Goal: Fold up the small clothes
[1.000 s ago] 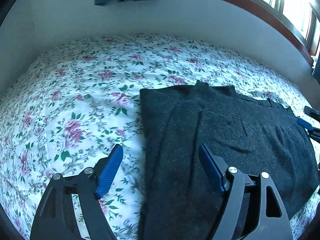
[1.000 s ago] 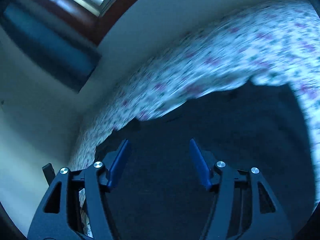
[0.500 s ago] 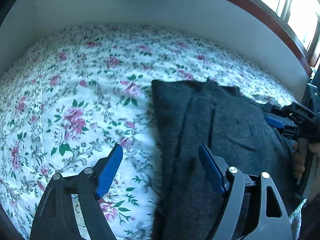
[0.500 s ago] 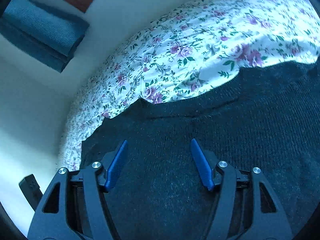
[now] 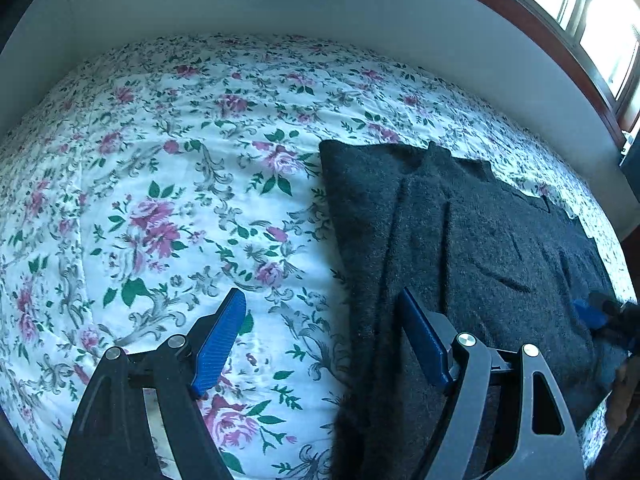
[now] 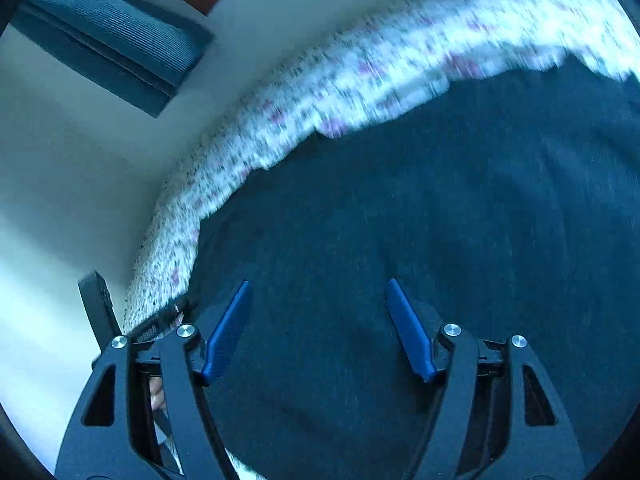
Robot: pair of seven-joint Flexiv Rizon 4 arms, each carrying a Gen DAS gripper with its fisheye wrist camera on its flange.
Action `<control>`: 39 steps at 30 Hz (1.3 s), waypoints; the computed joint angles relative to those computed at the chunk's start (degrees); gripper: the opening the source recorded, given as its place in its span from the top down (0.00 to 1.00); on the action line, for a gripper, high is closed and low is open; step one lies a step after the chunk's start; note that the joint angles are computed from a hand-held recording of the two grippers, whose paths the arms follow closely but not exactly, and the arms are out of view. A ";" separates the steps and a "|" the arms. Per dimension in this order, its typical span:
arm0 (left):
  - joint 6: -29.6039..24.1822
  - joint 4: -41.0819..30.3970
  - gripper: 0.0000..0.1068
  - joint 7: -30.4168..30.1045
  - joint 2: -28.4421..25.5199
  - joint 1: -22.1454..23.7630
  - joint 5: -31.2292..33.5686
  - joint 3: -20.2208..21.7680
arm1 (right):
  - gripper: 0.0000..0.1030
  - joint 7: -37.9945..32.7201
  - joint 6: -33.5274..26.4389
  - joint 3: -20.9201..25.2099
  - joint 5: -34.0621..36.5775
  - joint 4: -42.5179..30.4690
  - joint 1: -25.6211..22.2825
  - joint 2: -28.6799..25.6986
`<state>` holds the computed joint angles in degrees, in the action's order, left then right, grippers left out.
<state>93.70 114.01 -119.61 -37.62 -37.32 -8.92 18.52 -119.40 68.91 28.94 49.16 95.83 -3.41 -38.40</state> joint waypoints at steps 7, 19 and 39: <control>1.52 0.37 0.28 1.94 0.14 2.30 0.53 -2.96 | 0.30 -9.76 -1.50 5.24 8.55 1.61 -6.31 1.33; 0.99 -0.42 0.28 3.44 -0.85 -0.29 -1.42 -0.99 | 0.25 -27.20 0.13 3.54 25.96 15.44 -7.38 11.61; -1.85 -3.00 0.26 -0.10 -2.46 -3.87 2.51 3.96 | 0.13 -37.84 -6.57 -8.62 35.75 16.54 1.32 15.49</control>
<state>91.84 111.02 -119.70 -40.07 -41.19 -6.41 22.48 -157.24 62.34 20.32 84.91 112.36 -2.10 -22.91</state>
